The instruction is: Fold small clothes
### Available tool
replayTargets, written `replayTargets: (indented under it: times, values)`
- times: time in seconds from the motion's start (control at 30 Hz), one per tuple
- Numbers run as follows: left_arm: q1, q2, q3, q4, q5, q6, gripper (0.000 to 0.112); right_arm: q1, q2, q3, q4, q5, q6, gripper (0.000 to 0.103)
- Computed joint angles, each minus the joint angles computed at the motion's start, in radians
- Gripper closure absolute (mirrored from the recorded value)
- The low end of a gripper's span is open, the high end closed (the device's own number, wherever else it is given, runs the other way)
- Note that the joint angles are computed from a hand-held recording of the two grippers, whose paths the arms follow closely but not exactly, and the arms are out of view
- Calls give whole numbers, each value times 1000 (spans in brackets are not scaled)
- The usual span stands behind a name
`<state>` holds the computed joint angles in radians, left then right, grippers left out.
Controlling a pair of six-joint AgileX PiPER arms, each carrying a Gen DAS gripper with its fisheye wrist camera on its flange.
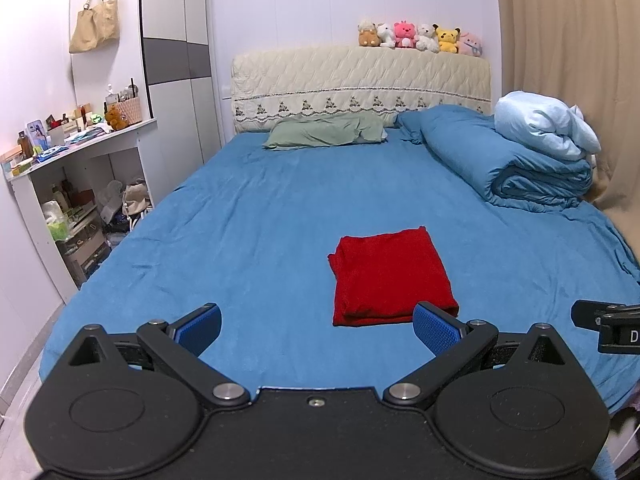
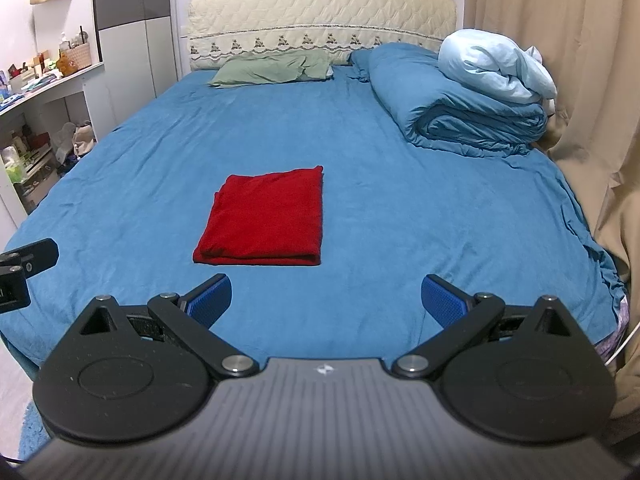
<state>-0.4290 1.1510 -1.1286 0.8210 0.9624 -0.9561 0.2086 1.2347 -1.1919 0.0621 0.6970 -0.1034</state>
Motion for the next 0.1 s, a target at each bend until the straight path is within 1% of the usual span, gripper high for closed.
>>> replayTargets:
  times: [0.1]
  values:
    - [-3,-3,3,3,5,-4,9,-1,1,-1,1,1,-2,0]
